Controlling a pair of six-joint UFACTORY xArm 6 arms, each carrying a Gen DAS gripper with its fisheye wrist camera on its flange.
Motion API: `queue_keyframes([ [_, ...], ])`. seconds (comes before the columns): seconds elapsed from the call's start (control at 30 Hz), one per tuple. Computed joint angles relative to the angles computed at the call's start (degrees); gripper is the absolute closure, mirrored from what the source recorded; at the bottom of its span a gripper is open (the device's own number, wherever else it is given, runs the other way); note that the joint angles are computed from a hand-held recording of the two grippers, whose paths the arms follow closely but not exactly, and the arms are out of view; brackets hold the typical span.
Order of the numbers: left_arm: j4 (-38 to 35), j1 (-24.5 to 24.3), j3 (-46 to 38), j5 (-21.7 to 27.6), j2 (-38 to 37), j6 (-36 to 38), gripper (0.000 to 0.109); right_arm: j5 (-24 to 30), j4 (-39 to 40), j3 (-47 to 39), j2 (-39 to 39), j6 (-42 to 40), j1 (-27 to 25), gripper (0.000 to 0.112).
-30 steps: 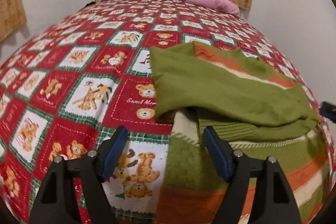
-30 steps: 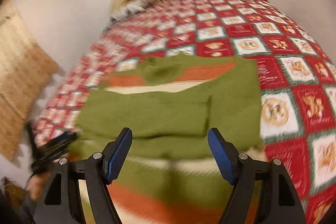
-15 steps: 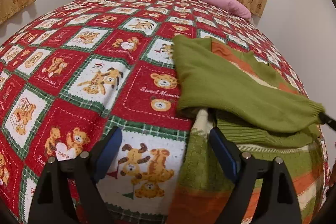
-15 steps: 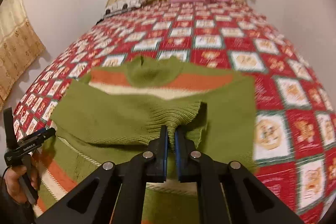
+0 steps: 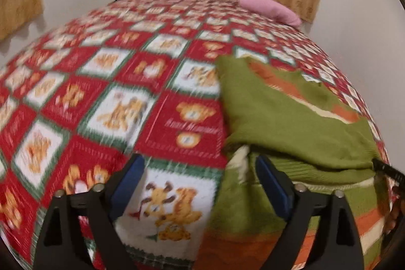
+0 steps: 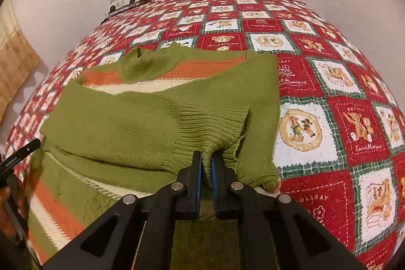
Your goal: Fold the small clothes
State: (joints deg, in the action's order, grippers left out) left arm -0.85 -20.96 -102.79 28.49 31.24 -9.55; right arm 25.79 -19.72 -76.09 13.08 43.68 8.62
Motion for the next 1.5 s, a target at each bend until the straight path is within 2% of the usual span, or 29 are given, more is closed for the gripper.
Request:
queue_keyframes([
  [0.07,2.97,-0.64,-3.76,1.64,2.16,0.71,0.006,-0.12,-1.11,0.4,-0.82,1.33,0.04,0.089],
  [0.1,5.91,-1.0,-8.3,5.4,4.95,0.29,0.006,0.19,-1.65,-0.18,-0.6,1.47,0.26,0.082],
  [0.13,8.18,-1.15,-11.21,8.09,6.7,-1.2,0.006,0.41,-1.6,-0.33,-0.67,0.88,0.53,0.07],
  [0.17,9.38,-1.17,-13.97,10.66,8.39,-2.32,0.006,0.52,-1.26,-0.73,-0.45,0.14,0.91,0.065],
  [0.23,12.7,-0.53,-16.49,13.09,10.04,-6.59,0.006,0.97,-2.35,-0.81,-0.28,0.36,1.41,0.065],
  [0.27,10.81,0.56,-16.85,13.53,10.17,-7.2,0.006,1.73,-3.66,-1.18,0.2,0.77,1.78,0.065],
  [0.3,6.52,1.57,-14.92,11.82,9.58,-8.28,0.006,1.6,-4.14,-0.9,0.38,0.79,1.91,0.065],
  [0.37,0.51,2.62,-13.96,11.98,9.4,-6.41,0.006,0.45,-5.08,0.09,0.31,1.39,1.82,0.065],
  [0.47,2.17,2.4,-12.79,11.34,8.48,-7.02,0.006,-0.65,-3.69,0.8,-0.23,0.89,1.44,0.065],
  [0.53,5.12,1.9,-10.43,10.8,6.79,-7.68,0.006,-0.82,-5.87,1.84,-1.37,3.66,1.09,0.065],
  [0.57,5.8,1.72,-8.14,9.91,5.11,-8.14,0.006,-0.84,-7.67,2.5,-2.13,5.89,0.93,0.065],
  [0.63,4.39,1.88,-2.13,5.17,1.06,-6.43,0.006,-2.5,-9.22,4.86,-4.34,8.96,0.16,0.065],
  [0.7,7.32,2.1,1.93,0.21,-2.14,-8.49,0.006,-2.69,-11.03,6.09,-6.06,10.93,-0.2,0.065],
  [0.8,5.97,2.27,0.82,-2.82,-2.07,-8.94,0.006,-2.74,-12.76,5.72,-6.66,12.0,-0.31,0.065],
  [0.93,3.56,0.86,-9.61,2.29,4.67,-6.02,0.006,-5.95,-5.23,2.19,-3.34,3.13,0.26,0.065],
  [1.0,7.75,-0.24,-14.88,6.01,8.55,-7.71,0.006,-7.87,5.56,-0.39,-0.05,-7.13,0.97,0.065],
  [1.07,14.47,-1.14,-21.68,13.07,13.27,-10.24,0.006,-5.54,11.52,-3.49,3.05,-12.76,1.47,0.065],
  [1.13,11.6,-0.52,-22.84,14.86,14.11,-9.38,0.006,-2.13,12.47,-5.1,4.82,-12.71,1.53,0.065],
  [1.23,10.58,-0.09,-23.46,15.53,14.75,-8.83,0.006,-6.06,14.57,-1.29,2.6,-14.12,1.57,0.065],
  [1.27,10.0,0.0,-22.97,14.97,14.65,-8.56,0.006,-7.41,12.72,0.29,1.07,-12.65,1.22,0.065],
  [1.33,9.29,0.18,-21.9,14.18,14.15,-8.74,0.006,-8.18,3.04,1.95,-1.03,-2.78,-0.63,0.065],
  [1.4,9.51,0.19,-21.12,13.79,13.68,-9.49,0.006,-4.33,-5.4,1.67,-2.24,7.89,-3.17,0.065],
  [1.43,10.1,0.21,-20.39,13.43,13.21,-10.65,0.006,-1.61,-6.78,0.92,-2.1,10.18,-4.17,0.065],
  [1.5,10.9,0.52,-19.06,12.54,12.45,-13.03,0.006,2.49,-5.09,-0.74,-0.88,8.74,-5.19,0.065],
])
